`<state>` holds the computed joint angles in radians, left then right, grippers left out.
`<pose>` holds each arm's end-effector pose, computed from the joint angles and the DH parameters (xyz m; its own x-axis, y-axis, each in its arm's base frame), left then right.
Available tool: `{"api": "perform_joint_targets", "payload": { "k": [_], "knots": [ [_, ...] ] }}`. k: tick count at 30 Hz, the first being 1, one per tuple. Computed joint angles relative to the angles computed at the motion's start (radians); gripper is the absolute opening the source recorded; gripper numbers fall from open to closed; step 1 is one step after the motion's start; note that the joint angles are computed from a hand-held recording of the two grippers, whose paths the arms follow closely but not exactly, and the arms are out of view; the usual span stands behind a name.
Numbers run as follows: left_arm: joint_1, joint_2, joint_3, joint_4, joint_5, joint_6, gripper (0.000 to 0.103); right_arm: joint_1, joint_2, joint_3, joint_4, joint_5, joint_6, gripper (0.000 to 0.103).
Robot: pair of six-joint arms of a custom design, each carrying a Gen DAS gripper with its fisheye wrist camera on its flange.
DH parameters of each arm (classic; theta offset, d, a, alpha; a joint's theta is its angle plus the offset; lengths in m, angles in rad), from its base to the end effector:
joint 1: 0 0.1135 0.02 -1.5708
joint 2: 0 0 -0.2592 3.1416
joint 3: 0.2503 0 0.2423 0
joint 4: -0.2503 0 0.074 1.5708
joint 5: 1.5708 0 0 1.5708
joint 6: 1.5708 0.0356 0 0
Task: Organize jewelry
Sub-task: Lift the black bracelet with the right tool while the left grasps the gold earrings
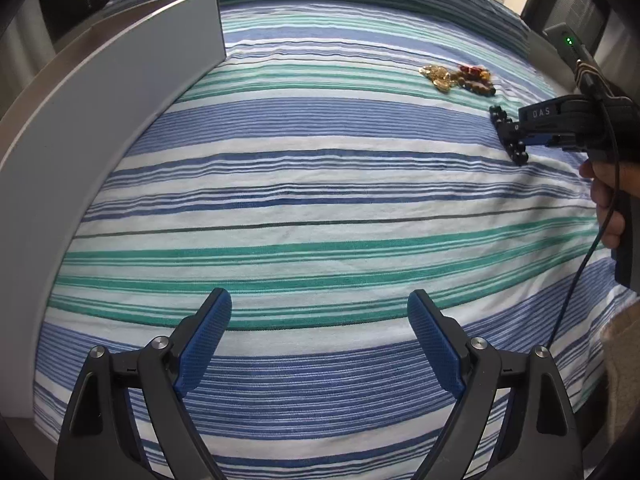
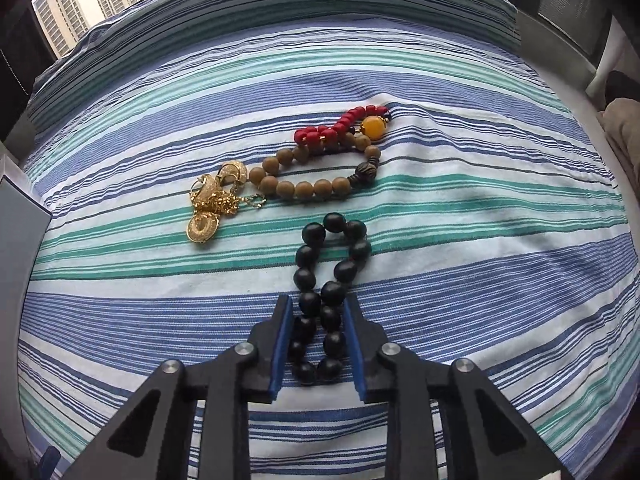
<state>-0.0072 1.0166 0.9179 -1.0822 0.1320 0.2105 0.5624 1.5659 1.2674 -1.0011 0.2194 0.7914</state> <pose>0.1646 -0.0059 0.2694 -0.8926 0.2136 -0.3971 0.2492 0.9676 -0.0396 0.2494 0.1480 0.2563 -0.9080 0.2484 -0.3374 0.2487 0.9676 0.0432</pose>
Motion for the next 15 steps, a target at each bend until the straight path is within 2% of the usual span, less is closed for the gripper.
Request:
{"api": "perform_joint_targets", "payload": {
  "k": [3, 7, 9, 14, 15],
  "knots": [
    [-0.038, 0.109, 0.099, -0.013, 0.043, -0.019, 0.09, 0.02, -0.049, -0.023, -0.04, -0.065, -0.041, 0.024],
    [-0.132, 0.354, 0.345, -0.022, 0.112, -0.056, 0.091, 0.025, -0.077, 0.002, -0.12, -0.094, -0.077, 0.025],
    [-0.203, 0.496, 0.495, -0.016, 0.101, -0.076, 0.093, 0.003, -0.131, -0.019, -0.125, -0.115, -0.073, 0.04],
    [-0.338, 0.883, 0.895, -0.074, 0.067, -0.118, 0.092, -0.043, -0.263, -0.069, -0.101, -0.138, -0.039, 0.041],
    [-0.355, 0.952, 0.967, -0.08, 0.043, -0.131, 0.088, -0.058, -0.281, -0.081, -0.085, -0.148, -0.036, 0.041]
  ]
}}
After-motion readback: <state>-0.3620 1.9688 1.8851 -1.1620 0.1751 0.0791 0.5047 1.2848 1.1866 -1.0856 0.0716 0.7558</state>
